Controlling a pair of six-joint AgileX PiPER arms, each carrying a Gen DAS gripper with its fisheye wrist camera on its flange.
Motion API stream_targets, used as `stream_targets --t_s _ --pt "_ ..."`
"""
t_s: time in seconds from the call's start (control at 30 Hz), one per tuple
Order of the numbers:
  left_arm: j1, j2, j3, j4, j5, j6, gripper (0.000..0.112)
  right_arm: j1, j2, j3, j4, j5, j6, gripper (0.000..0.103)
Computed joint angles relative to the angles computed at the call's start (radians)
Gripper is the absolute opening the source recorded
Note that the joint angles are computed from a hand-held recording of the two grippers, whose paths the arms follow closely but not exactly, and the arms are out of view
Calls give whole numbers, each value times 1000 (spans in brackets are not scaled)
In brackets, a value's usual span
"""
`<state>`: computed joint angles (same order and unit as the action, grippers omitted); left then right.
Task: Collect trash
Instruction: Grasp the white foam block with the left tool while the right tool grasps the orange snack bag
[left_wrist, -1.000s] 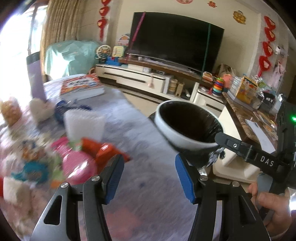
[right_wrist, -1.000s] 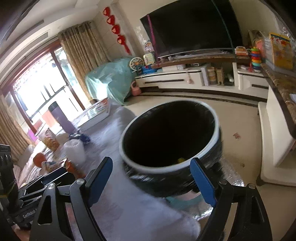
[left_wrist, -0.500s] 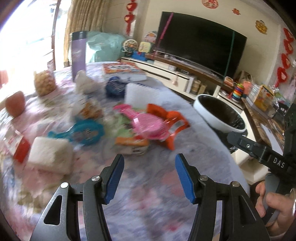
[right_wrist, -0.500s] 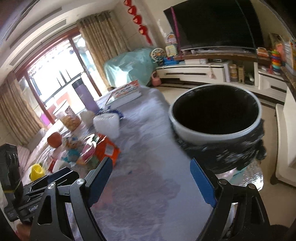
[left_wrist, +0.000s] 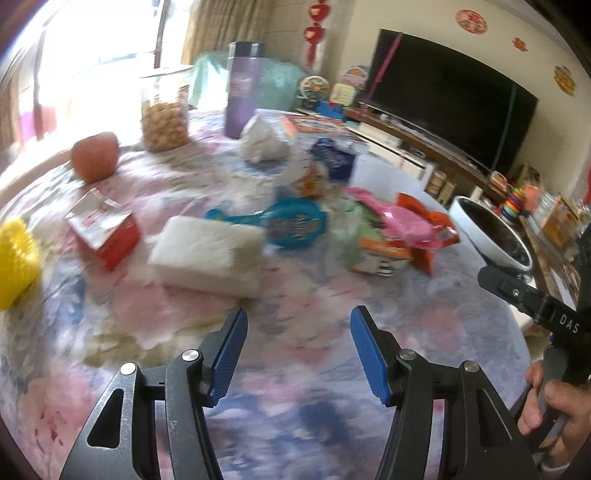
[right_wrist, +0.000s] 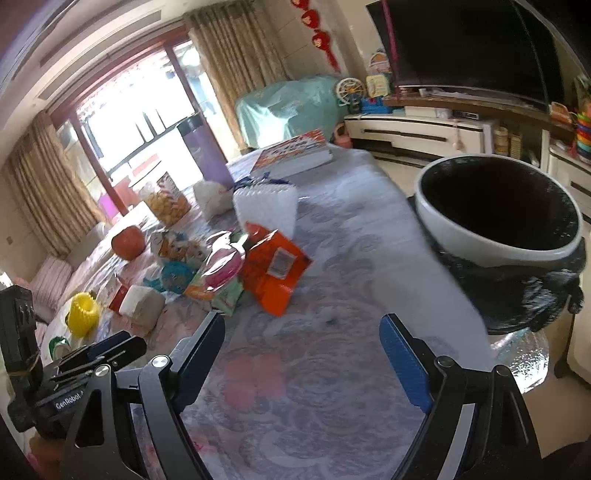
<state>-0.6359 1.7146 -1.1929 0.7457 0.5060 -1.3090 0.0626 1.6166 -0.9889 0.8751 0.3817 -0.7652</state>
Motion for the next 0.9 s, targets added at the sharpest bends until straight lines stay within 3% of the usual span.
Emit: stream_targets --t_s 0.27,0.53,0.73,0.8,0.87,0.9 --pt "36 -22 10 0 47 -32 79 43 67 -52 -67 -10 56 87" --pt "131 74 -107 -116 35 154 81 51 167 -175 -153 31 130 87" --pt "158 158 -210 -171 75 247 83 48 254 -283 -191 90 166 86" --pt "159 169 -217 -147 67 229 82 44 273 -308 -178 111 156 78" --pt "163 169 -209 -142 48 226 80 42 290 -328 -168 135 148 51" --pt "167 168 -203 -141 39 225 77 37 296 -334 -152 149 130 46"
